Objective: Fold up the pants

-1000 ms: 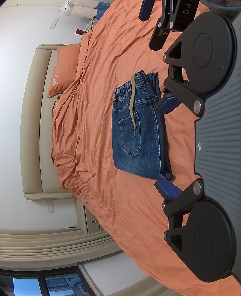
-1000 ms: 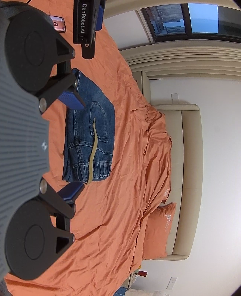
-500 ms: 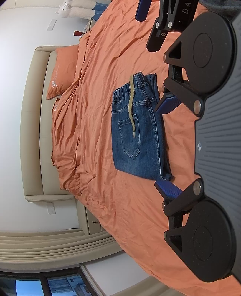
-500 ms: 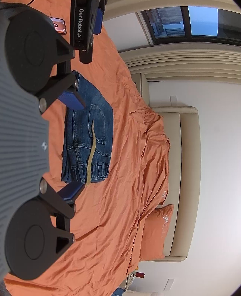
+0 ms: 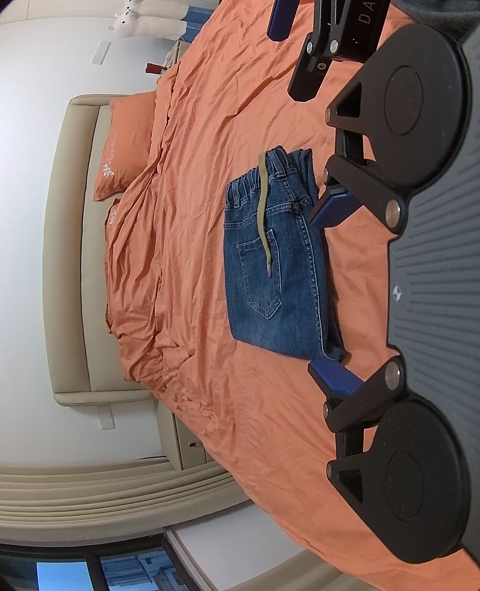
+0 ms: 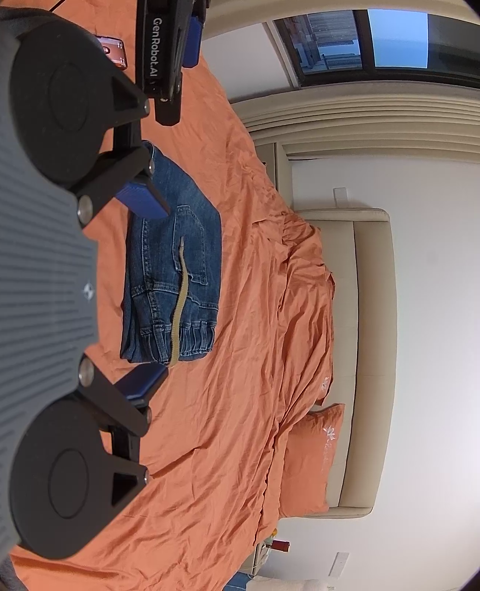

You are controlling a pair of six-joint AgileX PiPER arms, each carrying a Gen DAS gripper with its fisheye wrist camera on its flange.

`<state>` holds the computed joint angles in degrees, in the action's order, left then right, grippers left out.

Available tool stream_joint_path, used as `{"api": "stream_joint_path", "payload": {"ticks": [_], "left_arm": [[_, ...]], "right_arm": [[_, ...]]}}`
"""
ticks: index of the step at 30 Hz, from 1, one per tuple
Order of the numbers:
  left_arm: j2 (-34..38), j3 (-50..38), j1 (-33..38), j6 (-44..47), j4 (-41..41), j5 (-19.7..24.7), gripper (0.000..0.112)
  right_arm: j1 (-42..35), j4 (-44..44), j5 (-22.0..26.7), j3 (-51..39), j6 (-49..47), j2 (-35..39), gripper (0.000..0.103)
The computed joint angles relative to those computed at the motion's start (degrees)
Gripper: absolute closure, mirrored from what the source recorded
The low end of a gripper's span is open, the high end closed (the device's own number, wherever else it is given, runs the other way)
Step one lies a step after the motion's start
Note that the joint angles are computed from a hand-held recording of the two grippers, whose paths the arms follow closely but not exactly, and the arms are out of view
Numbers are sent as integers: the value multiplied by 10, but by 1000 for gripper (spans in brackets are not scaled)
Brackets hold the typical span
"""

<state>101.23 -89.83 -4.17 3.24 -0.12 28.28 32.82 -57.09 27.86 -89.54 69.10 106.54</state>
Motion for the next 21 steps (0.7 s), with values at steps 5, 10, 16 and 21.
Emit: {"api": "stream_joint_path", "payload": {"ticks": [5,10,16,21], "left_arm": [[0,-3,0,4,-2,2,17],[-1,-5,0,6,-3,5,17],[-1,-7,-2,4,0,7,17],[0,-18,0,14,-4,16,17]], "right_arm": [[0,-4,0,2,4,-1,21],[3,-8,2,2,7,-3,21],[3,1,2,1,-1,-4,21],[2,11,2,-2,-13,-5,21]]}}
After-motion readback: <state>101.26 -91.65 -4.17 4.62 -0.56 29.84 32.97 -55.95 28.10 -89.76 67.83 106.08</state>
